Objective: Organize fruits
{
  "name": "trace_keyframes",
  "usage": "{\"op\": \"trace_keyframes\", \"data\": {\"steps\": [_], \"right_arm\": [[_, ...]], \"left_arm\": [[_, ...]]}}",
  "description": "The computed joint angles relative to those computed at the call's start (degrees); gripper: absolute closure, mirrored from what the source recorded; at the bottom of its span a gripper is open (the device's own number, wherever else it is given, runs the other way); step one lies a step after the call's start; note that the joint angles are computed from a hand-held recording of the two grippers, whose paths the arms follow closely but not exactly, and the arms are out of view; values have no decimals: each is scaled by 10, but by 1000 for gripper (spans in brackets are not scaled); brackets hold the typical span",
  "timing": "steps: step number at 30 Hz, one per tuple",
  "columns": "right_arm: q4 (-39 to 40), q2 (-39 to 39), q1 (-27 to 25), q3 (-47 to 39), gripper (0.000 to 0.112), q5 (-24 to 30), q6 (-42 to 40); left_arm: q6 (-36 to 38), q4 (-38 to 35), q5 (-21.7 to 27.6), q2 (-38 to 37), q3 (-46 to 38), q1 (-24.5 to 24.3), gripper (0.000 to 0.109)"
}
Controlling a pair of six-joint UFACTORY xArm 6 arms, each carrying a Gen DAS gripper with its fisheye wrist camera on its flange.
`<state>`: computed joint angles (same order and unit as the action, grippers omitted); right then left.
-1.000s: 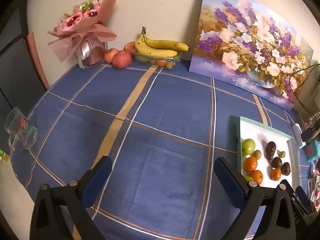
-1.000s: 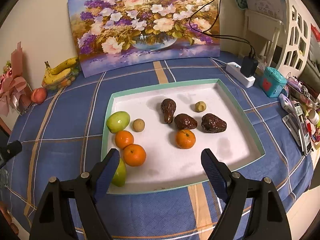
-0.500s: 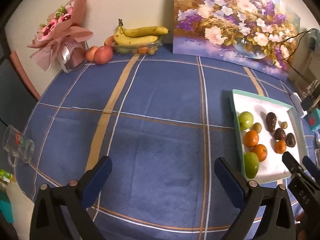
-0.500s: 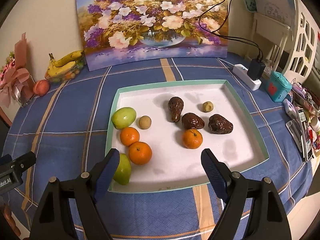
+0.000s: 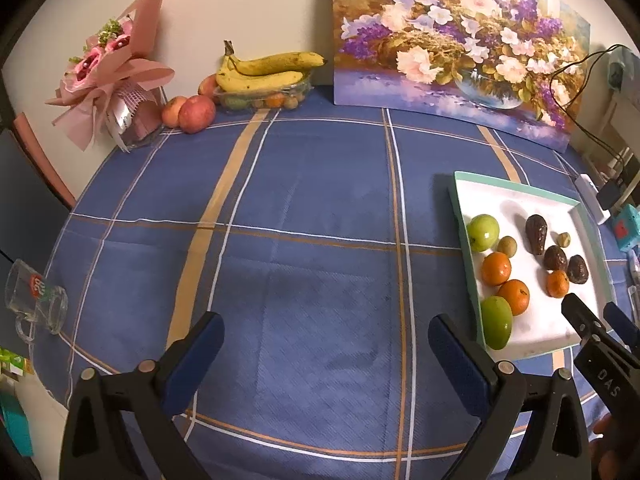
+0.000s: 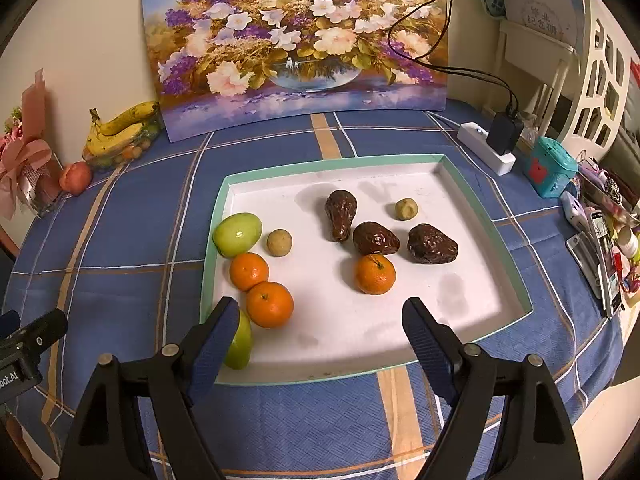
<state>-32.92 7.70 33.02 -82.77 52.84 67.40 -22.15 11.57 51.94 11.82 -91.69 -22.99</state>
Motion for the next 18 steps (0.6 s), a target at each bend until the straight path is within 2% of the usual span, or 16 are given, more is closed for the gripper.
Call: {"op": "trace_keyframes", "data": {"steps": [18], "right_arm": [[3, 1, 2, -2, 28, -3, -10]], "left_arm": [[2, 5, 35, 13, -18, -4, 6]]}}
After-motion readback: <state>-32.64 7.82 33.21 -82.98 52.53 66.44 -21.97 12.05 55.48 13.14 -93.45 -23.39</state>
